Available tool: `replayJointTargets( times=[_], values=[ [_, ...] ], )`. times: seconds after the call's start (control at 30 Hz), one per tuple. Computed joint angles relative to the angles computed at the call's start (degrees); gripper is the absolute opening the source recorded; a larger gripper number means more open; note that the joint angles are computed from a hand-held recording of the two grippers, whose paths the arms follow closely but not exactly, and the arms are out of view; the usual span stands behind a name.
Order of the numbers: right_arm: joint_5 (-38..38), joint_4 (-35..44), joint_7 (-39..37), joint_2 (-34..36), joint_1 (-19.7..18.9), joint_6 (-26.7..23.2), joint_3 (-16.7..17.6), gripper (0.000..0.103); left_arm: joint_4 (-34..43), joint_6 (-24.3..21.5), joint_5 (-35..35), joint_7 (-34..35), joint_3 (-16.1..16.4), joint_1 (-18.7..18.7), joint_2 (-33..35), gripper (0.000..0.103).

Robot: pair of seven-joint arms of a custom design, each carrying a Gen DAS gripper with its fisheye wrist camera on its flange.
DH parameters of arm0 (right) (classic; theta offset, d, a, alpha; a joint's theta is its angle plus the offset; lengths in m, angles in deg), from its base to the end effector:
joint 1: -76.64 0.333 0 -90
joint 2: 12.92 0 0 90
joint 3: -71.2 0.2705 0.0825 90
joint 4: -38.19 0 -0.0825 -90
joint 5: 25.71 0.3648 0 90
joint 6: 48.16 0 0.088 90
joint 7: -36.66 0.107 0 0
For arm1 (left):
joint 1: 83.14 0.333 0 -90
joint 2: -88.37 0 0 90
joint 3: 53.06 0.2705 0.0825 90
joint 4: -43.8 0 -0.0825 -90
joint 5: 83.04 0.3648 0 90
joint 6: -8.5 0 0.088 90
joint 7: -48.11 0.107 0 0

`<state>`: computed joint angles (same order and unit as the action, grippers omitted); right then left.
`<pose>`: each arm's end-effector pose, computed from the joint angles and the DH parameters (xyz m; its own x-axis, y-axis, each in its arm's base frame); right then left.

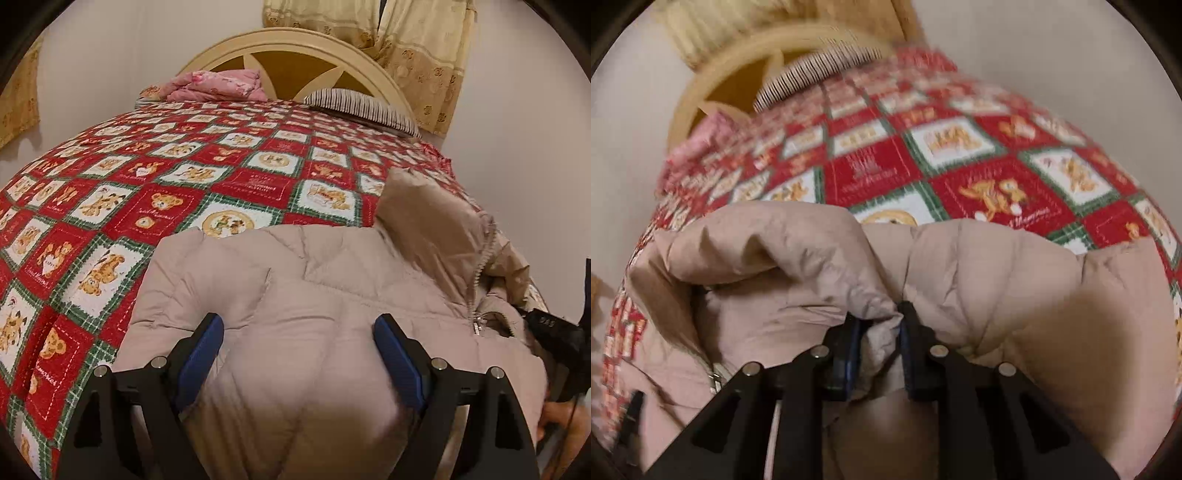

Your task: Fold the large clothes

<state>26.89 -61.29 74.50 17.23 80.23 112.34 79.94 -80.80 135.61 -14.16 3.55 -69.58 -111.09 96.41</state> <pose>0.6538 0.0935 0.2959 0.3613 -0.8933 -0.2673 -0.7693 -0.1236 -0.6267 0.4032 -0.3531 0.3050 0.5931 -0.7740 0.2218 -0.4265 -0.5356 -0.7289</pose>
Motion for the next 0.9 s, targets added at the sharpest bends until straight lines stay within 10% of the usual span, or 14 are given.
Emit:
replayJointTargets(
  times=[0.27,0.57,0.7,0.9],
  values=[
    [3.8,0.6,-3.3,0.4,-1.6,0.7,2.1,0.020,-3.7,5.4,8.7,-11.2,-0.8,2.1,-8.2,0.084],
    [9.1,0.8,-7.1,0.4,-2.6,-1.4,2.4,0.021,22.8,19.9,-16.4,29.8,3.6,9.8,13.8,0.087],
    [10.4,1.1,-7.9,0.6,-2.7,-2.4,2.1,0.021,19.8,23.9,-20.7,29.7,5.1,8.3,15.2,0.019],
    [11.5,1.9,-7.8,1.0,-3.0,-4.4,1.7,0.021,7.9,25.2,-6.2,3.8,9.3,1.8,6.6,0.013]
  ],
)
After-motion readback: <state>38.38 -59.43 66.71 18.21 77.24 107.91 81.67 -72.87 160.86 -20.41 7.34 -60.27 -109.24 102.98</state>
